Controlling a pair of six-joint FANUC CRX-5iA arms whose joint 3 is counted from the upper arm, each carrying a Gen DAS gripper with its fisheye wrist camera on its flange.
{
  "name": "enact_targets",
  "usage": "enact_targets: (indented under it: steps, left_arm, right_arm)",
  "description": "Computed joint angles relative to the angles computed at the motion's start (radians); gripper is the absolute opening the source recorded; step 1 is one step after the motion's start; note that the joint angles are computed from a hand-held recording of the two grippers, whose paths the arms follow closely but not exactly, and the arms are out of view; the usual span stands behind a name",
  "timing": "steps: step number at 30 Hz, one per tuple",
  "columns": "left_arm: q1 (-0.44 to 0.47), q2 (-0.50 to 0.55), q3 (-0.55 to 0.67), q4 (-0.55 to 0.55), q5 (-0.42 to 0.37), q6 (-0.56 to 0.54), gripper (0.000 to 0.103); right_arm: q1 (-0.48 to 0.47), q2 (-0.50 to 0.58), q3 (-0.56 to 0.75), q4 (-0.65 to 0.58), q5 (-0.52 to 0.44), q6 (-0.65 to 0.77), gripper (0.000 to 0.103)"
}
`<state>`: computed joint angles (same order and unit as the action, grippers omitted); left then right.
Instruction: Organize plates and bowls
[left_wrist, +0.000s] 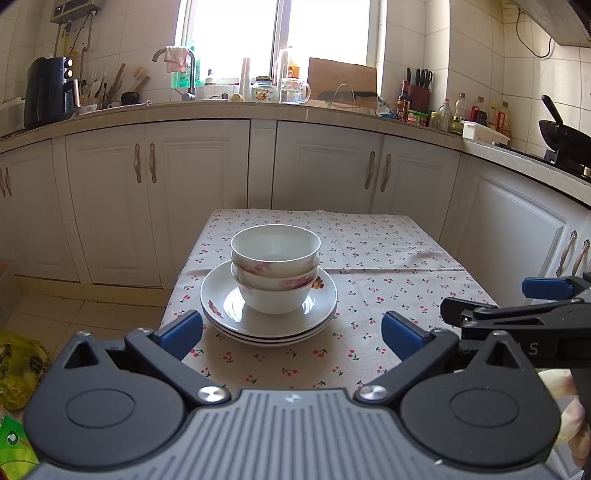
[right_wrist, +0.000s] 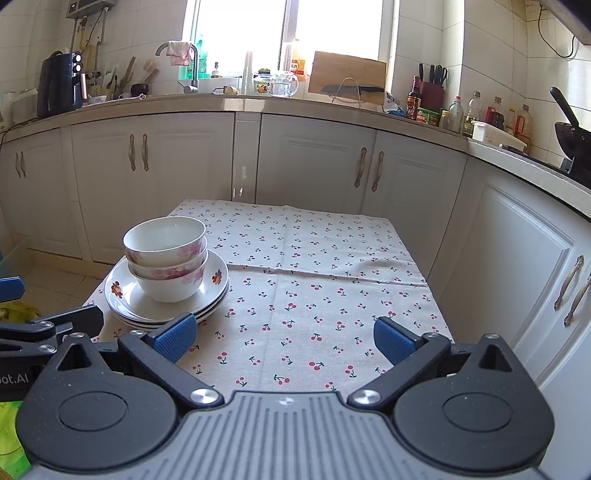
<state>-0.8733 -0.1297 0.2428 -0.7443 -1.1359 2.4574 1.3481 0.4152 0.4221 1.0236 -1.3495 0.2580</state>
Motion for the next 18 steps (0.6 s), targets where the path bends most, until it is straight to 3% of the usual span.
enact_targets:
  steps: [18]
  left_arm:
    - [-0.007, 0.006, 0.003, -0.010, -0.007, 0.007, 0.102]
  right_arm:
    - [-0.001, 0.007, 0.009, -0.002, -0.013, 0.000, 0.103]
